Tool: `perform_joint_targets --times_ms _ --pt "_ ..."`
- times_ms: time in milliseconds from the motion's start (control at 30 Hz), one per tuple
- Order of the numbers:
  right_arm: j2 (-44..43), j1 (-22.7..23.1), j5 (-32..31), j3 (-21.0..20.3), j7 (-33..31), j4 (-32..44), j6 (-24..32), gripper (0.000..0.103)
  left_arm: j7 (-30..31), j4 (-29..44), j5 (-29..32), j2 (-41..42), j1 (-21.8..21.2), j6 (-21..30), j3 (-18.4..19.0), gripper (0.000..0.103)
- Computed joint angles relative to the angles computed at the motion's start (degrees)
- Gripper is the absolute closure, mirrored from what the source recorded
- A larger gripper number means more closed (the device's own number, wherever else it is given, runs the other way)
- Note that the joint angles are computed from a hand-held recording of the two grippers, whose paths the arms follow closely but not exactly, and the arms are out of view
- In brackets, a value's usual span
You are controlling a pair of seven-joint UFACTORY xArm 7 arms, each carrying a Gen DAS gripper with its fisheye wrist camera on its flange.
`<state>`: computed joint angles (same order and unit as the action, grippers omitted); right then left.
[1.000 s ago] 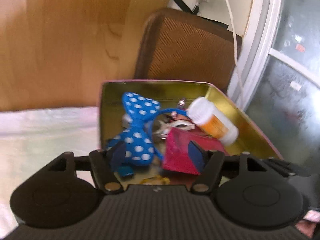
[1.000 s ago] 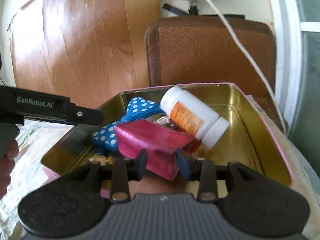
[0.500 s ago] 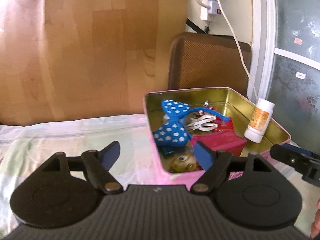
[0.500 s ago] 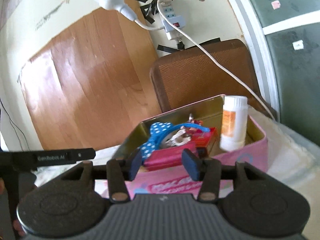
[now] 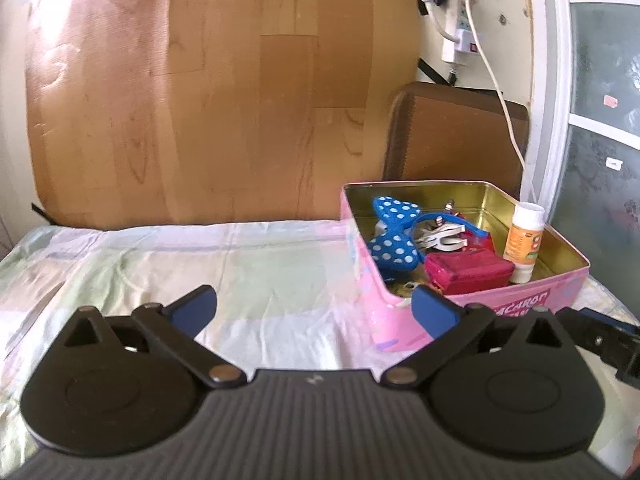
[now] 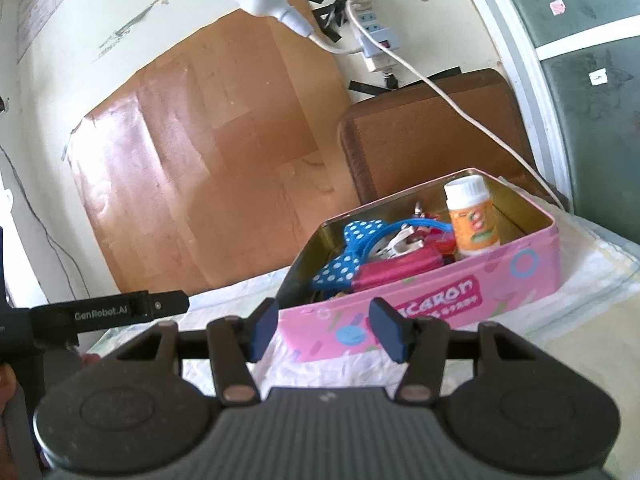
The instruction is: Organize rigid objects
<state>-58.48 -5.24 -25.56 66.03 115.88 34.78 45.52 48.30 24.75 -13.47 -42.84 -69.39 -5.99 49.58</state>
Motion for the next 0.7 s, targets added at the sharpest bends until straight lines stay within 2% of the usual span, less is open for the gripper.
perform_joint_targets --times_ms 233,567,700 --pt "-0.6 -1.7 1.2 2.6 -0.8 3.7 2.5 0.049 0.1 -1.0 -1.3 -0.5 4.0 2.4 -1.7 0.0" --pt "-4.4 -3.1 6.0 4.9 -2.1 6.3 5.6 0.041 0.9 -4.4 0.0 -1.2 8.5 -0.9 -5.0 0.0" --pt "-5.6 -3.9 8.1 5.7 -3.0 7.0 6.0 0.037 0.9 -5.0 1.6 -2.5 9.3 0.1 -4.9 0.0"
